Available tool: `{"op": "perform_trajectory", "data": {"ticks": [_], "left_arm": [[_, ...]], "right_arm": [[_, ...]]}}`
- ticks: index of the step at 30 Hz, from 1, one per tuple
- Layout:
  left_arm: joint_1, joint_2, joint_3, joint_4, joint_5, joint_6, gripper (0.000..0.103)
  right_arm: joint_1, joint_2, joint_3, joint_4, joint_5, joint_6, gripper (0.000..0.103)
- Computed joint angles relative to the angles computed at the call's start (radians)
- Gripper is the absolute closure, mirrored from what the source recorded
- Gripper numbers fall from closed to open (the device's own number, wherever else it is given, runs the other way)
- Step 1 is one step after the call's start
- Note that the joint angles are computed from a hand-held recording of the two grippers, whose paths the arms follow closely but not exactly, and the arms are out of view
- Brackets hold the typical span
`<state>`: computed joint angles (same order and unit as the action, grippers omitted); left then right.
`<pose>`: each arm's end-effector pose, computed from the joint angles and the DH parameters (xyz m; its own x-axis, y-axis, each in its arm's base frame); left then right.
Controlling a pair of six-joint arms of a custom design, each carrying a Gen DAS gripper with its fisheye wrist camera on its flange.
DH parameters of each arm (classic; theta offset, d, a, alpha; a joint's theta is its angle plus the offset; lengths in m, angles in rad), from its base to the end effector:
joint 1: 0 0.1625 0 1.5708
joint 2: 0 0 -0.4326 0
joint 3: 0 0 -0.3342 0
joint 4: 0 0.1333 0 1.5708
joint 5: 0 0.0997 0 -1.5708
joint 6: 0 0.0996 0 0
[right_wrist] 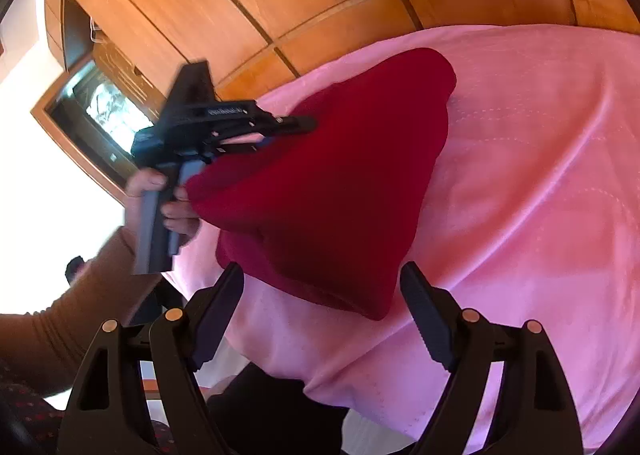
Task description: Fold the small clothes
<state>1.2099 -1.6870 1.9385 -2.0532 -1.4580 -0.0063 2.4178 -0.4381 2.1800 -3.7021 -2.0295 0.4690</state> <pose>-0.0037 -0.4189 0.4355 -0.9409 0.3210 -0.1081 0.3378 0.9128 -0.2295 0.4045 -0.2384 -0.0281 -0.9553 -0.2231 0.1938 -0.2930 0.7999 -0.5238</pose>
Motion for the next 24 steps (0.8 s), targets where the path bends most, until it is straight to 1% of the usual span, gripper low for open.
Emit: {"op": "perform_trajectory", "data": {"ticks": [2,5,6,7,8,9,10,12,13,14,15,16,17,18,20,22,24], "left_arm": [[-0.024,-0.045,-0.008,-0.006,-0.005,0.01,0.083],[-0.042,-0.108,-0.047,0.041,0.032,0.04,0.083],[-0.044,-0.121,-0.056,0.053,0.054,0.056,0.083],[-0.05,-0.134,-0.053,0.056,0.11,0.076,0.083],[-0.038,-0.13,-0.055,0.057,0.155,0.091,0.083],[-0.024,-0.124,-0.059,0.061,0.165,0.097,0.083],[0.012,-0.104,-0.061,0.057,0.169,0.114,0.083],[0.054,-0.076,-0.052,0.048,0.197,0.122,0.083],[0.064,-0.068,-0.039,0.036,0.211,0.125,0.083],[0.078,-0.062,-0.028,0.023,0.215,0.133,0.083],[0.092,-0.06,-0.024,0.016,0.212,0.136,0.083],[0.099,-0.063,-0.011,0.004,0.206,0.14,0.083],[0.095,-0.074,0.004,-0.012,0.212,0.153,0.083],[0.093,-0.089,0.014,-0.025,0.21,0.166,0.083],[0.088,-0.099,0.018,-0.03,0.222,0.167,0.08],[0.056,-0.134,0.038,-0.03,0.275,0.157,0.076],[0.03,-0.146,0.052,-0.042,0.301,0.135,0.076]], "right_arm": [[-0.004,-0.008,0.016,-0.018,0.021,-0.007,0.022],[-0.007,-0.016,0.037,-0.061,0.049,-0.02,0.022],[-0.009,-0.013,0.037,-0.08,0.066,-0.023,0.023],[-0.011,-0.014,0.04,-0.104,0.084,-0.032,0.024],[-0.011,-0.009,0.026,-0.11,0.094,-0.044,0.028],[-0.012,-0.005,0.012,-0.106,0.101,-0.057,0.033],[-0.015,0.0,-0.012,-0.086,0.112,-0.078,0.036],[-0.021,0.02,-0.071,-0.007,0.129,-0.111,0.047],[-0.019,0.034,-0.103,0.051,0.122,-0.126,0.048],[-0.017,0.048,-0.142,0.137,0.11,-0.135,0.05],[-0.014,0.059,-0.178,0.227,0.078,-0.14,0.05],[-0.004,0.085,-0.209,0.298,0.004,-0.146,0.05],[0.003,0.097,-0.22,0.328,-0.034,-0.154,0.05],[0.008,0.106,-0.216,0.316,-0.053,-0.168,0.05],[0.012,0.095,-0.207,0.324,-0.056,-0.148,0.05],[0.014,0.079,-0.203,0.338,-0.044,-0.147,0.048],[0.003,0.049,-0.195,0.355,0.005,-0.148,0.035]]}}
